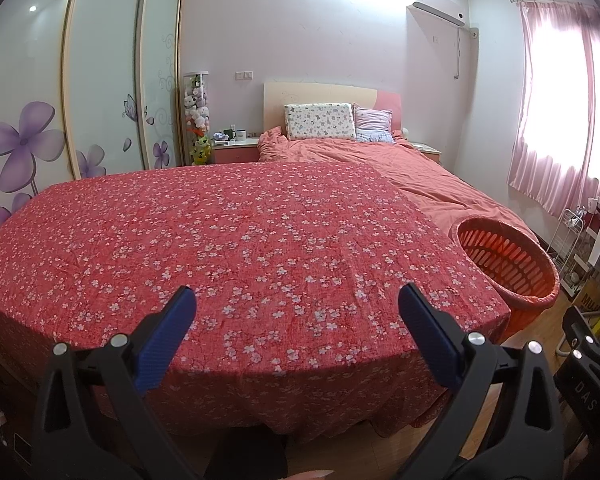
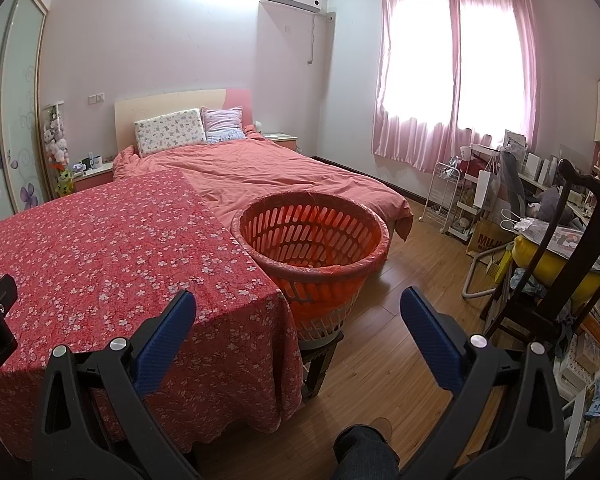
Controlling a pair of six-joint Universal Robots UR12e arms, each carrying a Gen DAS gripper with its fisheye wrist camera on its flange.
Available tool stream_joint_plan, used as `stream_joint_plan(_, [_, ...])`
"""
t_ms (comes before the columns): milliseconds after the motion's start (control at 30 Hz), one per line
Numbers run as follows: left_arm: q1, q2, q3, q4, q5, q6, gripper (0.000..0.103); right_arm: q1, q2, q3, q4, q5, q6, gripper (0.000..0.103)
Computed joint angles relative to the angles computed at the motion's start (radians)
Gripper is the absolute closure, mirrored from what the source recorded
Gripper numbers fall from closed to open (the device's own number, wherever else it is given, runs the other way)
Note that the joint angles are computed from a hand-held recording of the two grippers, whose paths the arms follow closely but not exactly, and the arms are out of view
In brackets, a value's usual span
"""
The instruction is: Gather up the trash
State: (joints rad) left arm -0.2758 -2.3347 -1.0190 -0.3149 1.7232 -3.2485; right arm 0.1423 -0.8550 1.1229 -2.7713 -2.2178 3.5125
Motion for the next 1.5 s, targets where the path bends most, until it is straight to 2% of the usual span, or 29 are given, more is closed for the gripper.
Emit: stream_joint_plan(1500, [0.002,0.001,-0.006,0.002,0.020,0.019,0.004,0.002,-0.001,0.000,0.005,0.000,0.005,0.002])
